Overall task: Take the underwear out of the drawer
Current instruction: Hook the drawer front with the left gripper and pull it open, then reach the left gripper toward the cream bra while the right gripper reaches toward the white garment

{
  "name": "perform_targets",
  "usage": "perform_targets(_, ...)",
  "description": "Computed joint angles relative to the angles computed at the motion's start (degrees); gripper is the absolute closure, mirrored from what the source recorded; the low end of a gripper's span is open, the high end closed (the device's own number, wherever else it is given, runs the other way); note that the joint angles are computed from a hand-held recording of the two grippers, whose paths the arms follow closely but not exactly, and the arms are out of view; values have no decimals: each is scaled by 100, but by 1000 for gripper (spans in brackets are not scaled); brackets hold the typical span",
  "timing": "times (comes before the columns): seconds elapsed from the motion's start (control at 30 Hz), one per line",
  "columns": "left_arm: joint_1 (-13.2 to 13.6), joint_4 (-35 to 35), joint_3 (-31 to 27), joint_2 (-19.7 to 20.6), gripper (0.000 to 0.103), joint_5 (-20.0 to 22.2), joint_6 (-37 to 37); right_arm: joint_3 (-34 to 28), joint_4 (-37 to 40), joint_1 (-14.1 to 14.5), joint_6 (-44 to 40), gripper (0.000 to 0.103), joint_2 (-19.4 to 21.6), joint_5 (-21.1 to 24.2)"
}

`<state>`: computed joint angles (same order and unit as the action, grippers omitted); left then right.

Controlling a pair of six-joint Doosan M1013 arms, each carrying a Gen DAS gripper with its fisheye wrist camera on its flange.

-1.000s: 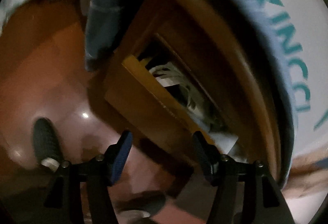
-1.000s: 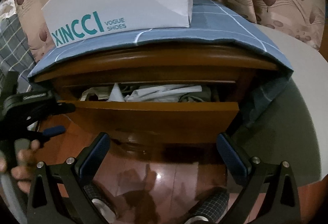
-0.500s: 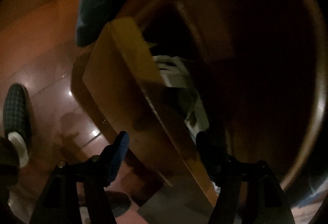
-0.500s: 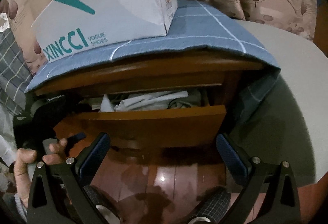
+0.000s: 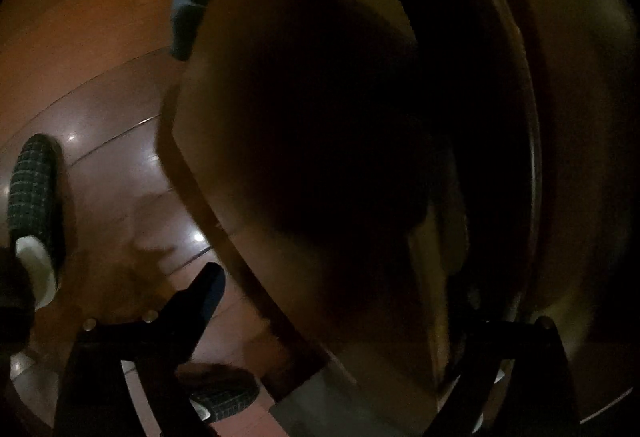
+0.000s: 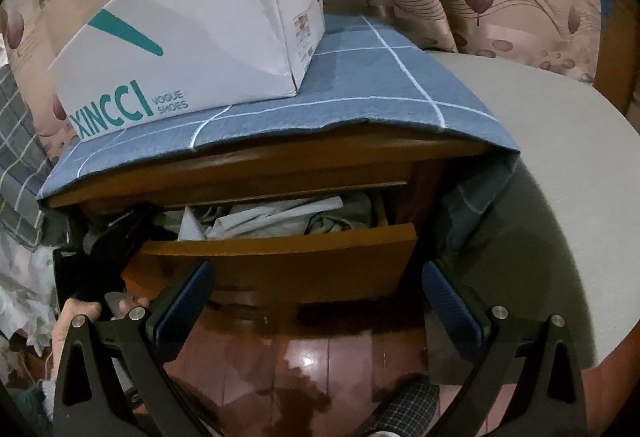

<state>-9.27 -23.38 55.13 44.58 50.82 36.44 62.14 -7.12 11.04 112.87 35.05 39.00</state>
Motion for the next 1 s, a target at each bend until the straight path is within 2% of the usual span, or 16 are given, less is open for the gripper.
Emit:
perform_targets(0.1,-36,319,149,-154,6,136,-127,-24,-114,10,59,0,14,19)
perform_targets(0.33,-104,724,540,-476,6,326,290,30,-112,-23,175,0,-25,-34)
perform_targets(0.6,-114,772,730,-593,5,606,461,1,-128,-42,255,0,3,77)
perform_targets(0.73,-189,1014,675,-618,5,938,463,0,-195,-25,298,0,2,81)
perform_targets(1.0,-237,1180,841,-795,5,1318,788,-66,51,-49,153,0,54,203)
